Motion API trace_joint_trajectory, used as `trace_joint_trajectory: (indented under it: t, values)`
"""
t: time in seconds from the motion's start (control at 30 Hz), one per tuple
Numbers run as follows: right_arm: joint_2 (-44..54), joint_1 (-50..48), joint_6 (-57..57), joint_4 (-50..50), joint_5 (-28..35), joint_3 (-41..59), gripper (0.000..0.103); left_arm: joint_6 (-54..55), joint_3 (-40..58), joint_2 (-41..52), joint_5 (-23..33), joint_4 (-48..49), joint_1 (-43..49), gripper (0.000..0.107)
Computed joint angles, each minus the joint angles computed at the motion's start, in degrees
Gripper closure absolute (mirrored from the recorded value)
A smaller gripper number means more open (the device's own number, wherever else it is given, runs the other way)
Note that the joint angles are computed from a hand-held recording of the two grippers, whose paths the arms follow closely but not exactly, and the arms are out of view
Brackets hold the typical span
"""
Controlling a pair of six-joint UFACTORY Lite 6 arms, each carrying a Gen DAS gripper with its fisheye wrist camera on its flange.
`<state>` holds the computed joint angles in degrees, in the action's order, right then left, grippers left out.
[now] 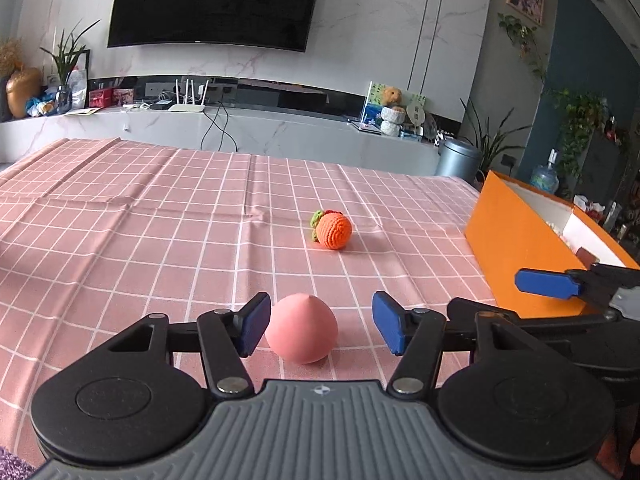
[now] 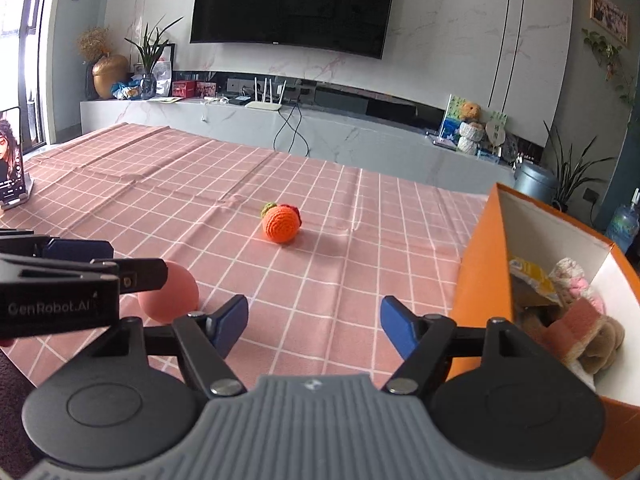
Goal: Organize soft objects
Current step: 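Move both tools back toward the pink ball and orange knitted fruit, then grasp the pink egg-shaped sponge with the left tool while the right tool grasps the orange knitted fruit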
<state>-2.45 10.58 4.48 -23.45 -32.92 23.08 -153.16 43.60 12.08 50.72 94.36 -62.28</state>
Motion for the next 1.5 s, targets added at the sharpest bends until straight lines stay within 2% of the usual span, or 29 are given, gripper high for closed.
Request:
trace_joint_trajectory:
  t: [0.3, 0.43, 0.63, 0.7, 0.73, 0.77, 0.97, 1.17, 1.37, 1.5]
  values:
    - [12.24, 2.36, -0.87, 1.54, 1.1, 8.6, 0.047, 0.1, 2.46, 4.36, -4.5, 2.98, 5.13, 0.038]
    - [15.93, 2.77, 0.29, 0.89, 1.73, 11.57, 0.047, 0.77, 3.71, 6.23, -7.68, 2.82, 7.86, 0.038]
    - [21.03, 3.39, 2.7, 0.9, 3.35, 16.91, 0.047, -4.89, 2.76, 6.59, -11.24, 8.1, 10.58, 0.038]
    - [22.8, 3.71, 3.44, 1.14, 4.3, 19.03, 0.048, -6.01, 3.02, 6.82, -12.0, 9.89, 11.54, 0.042]
    - [23.69, 3.83, 3.81, 1.17, 4.62, 20.01, 0.048, -7.49, 2.81, 6.88, -12.37, 11.74, 12.03, 0.049]
    - [24.44, 3.8, 4.34, 0.71, 4.77, 20.85, 0.048, -9.13, 2.77, 6.94, -12.93, 14.02, 12.65, 0.05]
    - [27.58, 4.15, 7.96, -1.12, 4.58, 26.17, 0.048, -8.25, 3.68, 6.69, -10.63, 13.17, 13.55, 0.053]
    - [34.99, 8.11, 2.69, 5.22, 6.82, 36.79, 0.048, -5.05, 7.11, 6.88, -11.58, 13.23, 20.57, 0.053]
    - [43.1, 10.53, 1.93, 5.32, 10.53, 48.84, 0.048, -3.53, 11.18, 10.1, -14.49, 14.42, 26.0, 0.053]
    - [47.36, 10.63, 6.57, -0.33, 11.45, 54.85, 0.048, -6.54, 10.89, 10.29, -15.28, 18.1, 27.85, 0.053]
